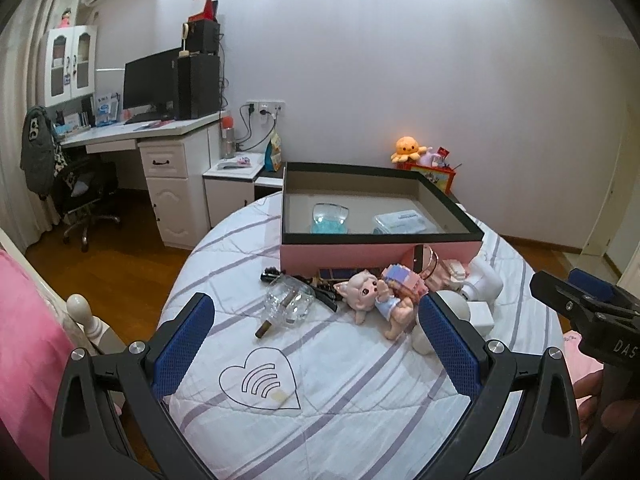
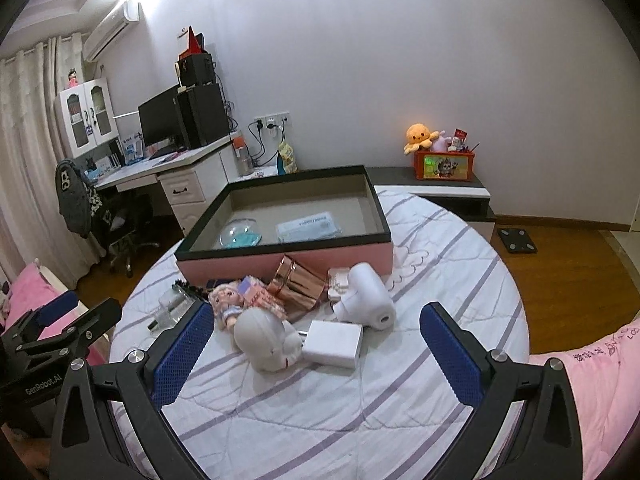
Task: Organize rigid objects
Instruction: 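Move both tools back toward the remaining objects on the bed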
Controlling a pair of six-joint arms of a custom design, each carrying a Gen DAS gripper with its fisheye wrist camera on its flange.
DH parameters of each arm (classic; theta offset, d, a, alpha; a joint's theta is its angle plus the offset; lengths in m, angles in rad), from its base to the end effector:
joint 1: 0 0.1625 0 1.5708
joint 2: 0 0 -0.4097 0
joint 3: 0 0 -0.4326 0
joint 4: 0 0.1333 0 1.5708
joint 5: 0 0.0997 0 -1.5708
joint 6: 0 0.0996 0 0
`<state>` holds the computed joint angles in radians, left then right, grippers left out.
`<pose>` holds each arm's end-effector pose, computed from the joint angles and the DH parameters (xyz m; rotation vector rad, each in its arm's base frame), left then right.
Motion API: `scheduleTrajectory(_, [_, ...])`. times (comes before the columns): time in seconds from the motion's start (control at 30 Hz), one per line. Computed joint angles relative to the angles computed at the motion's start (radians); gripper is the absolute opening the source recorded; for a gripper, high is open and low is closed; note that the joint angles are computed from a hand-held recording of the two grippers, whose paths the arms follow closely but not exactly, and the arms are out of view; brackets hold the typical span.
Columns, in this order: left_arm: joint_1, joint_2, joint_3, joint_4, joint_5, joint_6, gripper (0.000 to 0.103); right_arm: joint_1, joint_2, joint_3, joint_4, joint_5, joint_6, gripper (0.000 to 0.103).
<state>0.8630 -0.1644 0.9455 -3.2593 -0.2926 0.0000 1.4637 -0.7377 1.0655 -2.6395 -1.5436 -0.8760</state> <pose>-0.3434 -0.7530 -0.0142 0.0122 1.9585 -1.3165 0.0440 -0.8632 0.2926 1.0120 -2.4637 0.9290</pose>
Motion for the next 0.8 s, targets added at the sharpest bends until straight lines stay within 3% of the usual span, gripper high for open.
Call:
scheduleTrajectory(0.47, [0.010,-0.018,0.038,0.011,-0.001,-0.040,0.103,-0.001,0.021,-0.019,0.043,-0.024,-0.027,0.103])
scheduleTrajectory(0.8, [0.040,-0.046,0.084,0.137,-0.018,-0.178,0.103,0.008,0.081,-0.059,0.113,-0.085,-0.103,0.103])
